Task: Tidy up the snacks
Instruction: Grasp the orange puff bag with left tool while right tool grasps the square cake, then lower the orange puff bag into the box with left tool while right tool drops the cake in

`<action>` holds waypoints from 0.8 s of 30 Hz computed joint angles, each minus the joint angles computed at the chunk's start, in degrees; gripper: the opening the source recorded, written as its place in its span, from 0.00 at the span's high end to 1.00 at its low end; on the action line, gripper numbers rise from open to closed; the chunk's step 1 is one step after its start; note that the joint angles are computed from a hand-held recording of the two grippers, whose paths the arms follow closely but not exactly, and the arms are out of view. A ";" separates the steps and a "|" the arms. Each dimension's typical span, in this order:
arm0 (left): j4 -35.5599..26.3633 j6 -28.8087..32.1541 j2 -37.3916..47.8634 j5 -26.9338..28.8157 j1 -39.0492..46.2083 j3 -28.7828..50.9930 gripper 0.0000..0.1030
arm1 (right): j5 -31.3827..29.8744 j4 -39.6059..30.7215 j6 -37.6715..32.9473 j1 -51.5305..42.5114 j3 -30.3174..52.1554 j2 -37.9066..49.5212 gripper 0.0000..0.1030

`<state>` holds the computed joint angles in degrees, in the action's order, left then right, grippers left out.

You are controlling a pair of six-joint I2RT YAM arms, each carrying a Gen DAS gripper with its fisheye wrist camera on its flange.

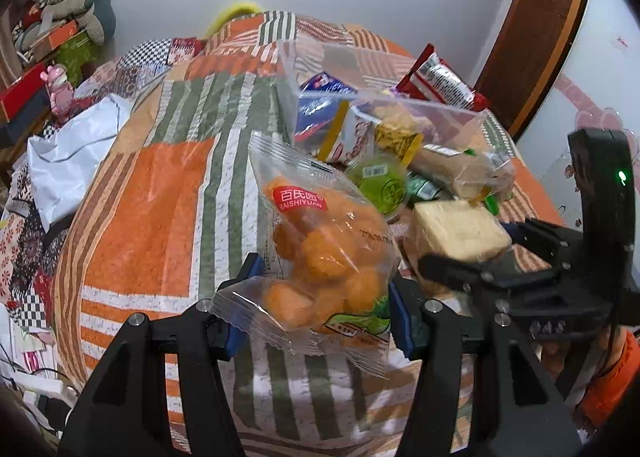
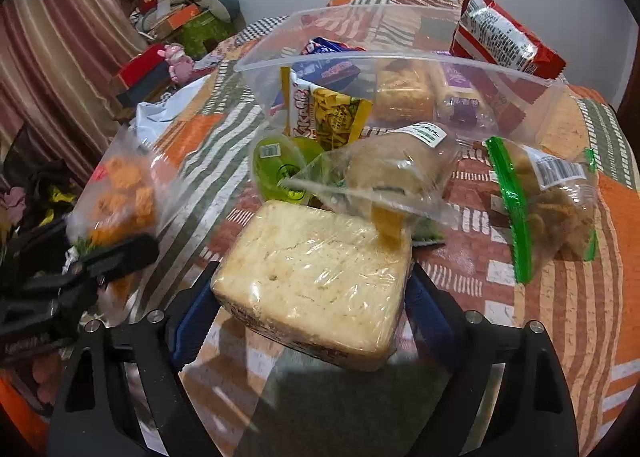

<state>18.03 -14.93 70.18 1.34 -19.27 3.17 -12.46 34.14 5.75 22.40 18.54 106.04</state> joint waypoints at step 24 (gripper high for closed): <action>-10.29 -1.50 -5.45 -4.73 -4.65 15.55 0.45 | -5.35 -13.00 -5.00 -13.57 0.05 -26.45 0.16</action>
